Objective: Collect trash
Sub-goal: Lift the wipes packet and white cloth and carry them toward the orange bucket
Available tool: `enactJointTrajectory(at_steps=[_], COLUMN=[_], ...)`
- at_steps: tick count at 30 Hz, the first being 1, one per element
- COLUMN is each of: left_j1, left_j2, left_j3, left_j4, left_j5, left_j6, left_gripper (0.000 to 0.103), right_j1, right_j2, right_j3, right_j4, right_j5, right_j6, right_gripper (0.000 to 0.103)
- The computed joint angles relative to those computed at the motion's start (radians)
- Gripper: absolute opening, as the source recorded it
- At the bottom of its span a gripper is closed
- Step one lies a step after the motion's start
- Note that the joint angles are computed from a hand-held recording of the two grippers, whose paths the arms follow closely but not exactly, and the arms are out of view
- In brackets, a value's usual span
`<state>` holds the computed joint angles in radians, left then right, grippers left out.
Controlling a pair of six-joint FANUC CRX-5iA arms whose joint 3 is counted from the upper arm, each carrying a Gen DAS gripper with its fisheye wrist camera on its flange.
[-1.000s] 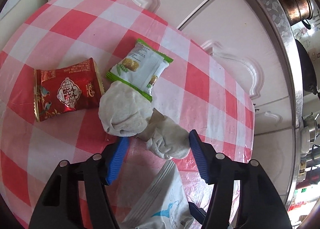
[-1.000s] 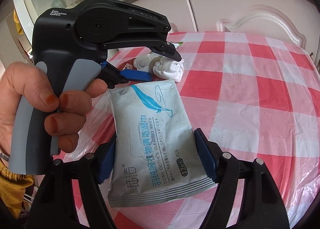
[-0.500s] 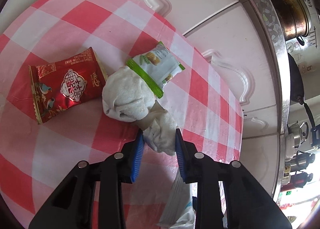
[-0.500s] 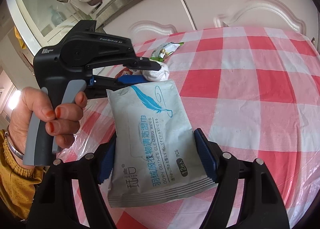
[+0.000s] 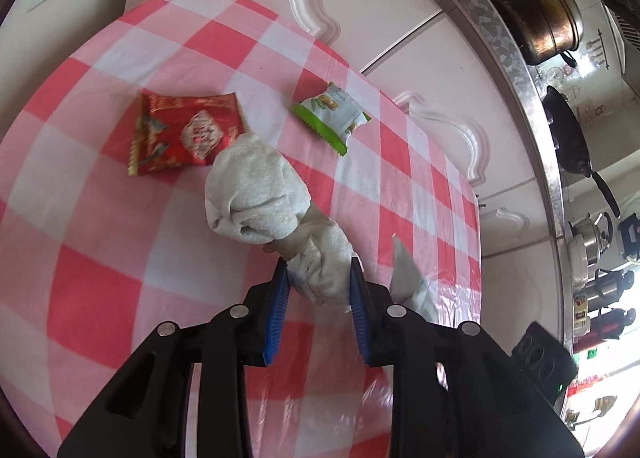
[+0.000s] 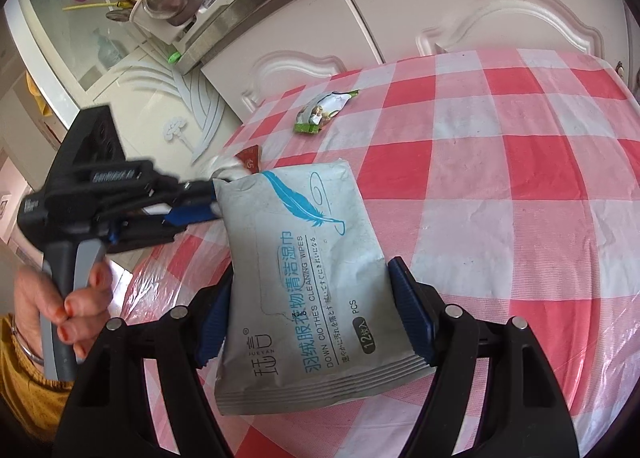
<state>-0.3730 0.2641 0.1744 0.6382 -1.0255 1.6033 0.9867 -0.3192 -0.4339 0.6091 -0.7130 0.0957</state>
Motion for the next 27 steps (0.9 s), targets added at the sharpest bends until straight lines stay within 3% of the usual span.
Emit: enactJointTrajectory(at_steps=[14,27], left_j1=[0.076,0.197], left_j2=[-0.21,-0.349], left_j3=[-0.261,-0.433], left_j4=[0.054,0.119], left_j5=[0.052,0.028], left_j6=[-0.176,-0.283], left_gripper=[0.031,0.031], right_j1=[-0.044,-0.035], right_j2=[-0.036,0.007], right_j3=[-0.059,-0.026], right_j4=[0.001,-0.05], right_j5=[0.188,0.299], right_j6=[-0.102,-0.114], right_gripper=[0.073,0.073])
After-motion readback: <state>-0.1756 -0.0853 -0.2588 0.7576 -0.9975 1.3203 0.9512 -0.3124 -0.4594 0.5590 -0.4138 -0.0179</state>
